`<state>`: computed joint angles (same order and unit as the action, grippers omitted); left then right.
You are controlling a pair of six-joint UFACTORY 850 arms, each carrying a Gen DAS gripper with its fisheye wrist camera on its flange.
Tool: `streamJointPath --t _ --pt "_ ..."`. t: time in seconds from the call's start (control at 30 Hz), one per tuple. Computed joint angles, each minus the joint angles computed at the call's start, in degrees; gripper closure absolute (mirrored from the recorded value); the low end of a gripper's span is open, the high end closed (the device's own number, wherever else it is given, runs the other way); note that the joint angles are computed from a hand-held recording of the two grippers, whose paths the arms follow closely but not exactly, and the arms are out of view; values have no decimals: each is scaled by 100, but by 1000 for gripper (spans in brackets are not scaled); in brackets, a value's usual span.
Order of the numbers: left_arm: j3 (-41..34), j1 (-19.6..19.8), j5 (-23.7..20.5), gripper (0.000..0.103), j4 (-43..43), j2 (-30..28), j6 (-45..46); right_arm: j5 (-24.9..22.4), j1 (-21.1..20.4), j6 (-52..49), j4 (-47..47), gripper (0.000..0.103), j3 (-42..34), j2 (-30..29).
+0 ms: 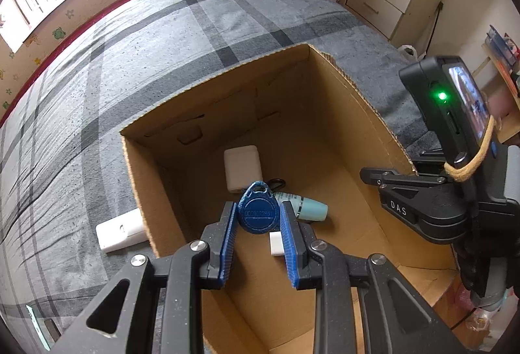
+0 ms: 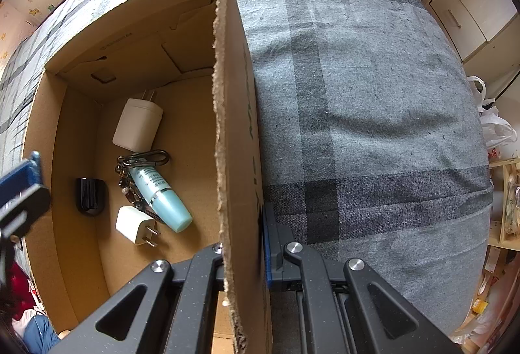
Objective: Organize rigid objects
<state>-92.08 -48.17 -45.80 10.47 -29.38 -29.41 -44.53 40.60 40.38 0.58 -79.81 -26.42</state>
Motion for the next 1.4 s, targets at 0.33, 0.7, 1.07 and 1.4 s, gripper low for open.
streamJointPath --t 0.33,0.7,1.07,1.4 --pt "-93 -37 -4 74 61 -302 -42 2 -3 -8 4 98 -4 -6" --pt "-253 -57 -113 74 -16 -648 -61 3 -5 -6 9 98 -8 -8" --pt "-263 -65 -143 74 -100 -732 -52 16 -10 -22 44 98 -11 -7" --pt "-414 -113 -381 66 140 -858 -256 16 -26 -12 44 98 -8 8"
